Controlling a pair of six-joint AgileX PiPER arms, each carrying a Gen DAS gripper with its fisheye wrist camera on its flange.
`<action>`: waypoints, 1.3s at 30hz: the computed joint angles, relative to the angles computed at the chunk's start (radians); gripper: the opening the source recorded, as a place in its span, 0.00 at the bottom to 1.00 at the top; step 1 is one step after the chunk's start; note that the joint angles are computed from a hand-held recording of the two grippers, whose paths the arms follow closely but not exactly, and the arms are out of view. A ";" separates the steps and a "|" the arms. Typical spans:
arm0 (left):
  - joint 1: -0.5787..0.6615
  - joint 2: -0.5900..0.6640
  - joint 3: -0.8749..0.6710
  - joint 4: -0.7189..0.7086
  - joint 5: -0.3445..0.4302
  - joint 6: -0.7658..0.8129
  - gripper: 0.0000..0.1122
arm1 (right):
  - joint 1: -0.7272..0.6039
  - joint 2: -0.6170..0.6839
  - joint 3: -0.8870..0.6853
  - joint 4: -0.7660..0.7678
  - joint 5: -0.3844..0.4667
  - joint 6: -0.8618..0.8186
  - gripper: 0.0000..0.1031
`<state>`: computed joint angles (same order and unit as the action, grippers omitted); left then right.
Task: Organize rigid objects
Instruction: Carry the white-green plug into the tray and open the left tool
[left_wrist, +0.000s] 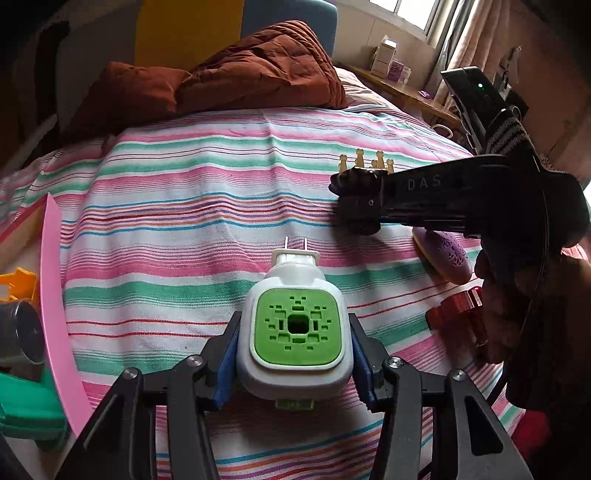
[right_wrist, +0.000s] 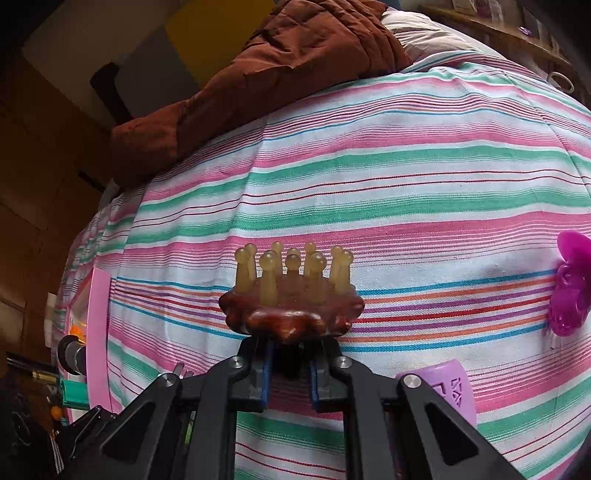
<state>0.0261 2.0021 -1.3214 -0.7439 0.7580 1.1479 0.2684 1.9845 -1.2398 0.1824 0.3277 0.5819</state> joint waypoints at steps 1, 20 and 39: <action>0.003 -0.001 0.004 -0.007 -0.001 0.006 0.46 | 0.000 -0.002 0.005 0.007 -0.008 -0.005 0.11; 0.109 -0.172 0.156 -0.058 0.101 0.109 0.47 | 0.004 0.007 0.011 0.010 -0.045 -0.067 0.12; 0.545 -0.179 -0.085 -0.083 0.315 0.089 0.47 | 0.092 0.033 -0.040 -0.523 0.022 0.374 0.12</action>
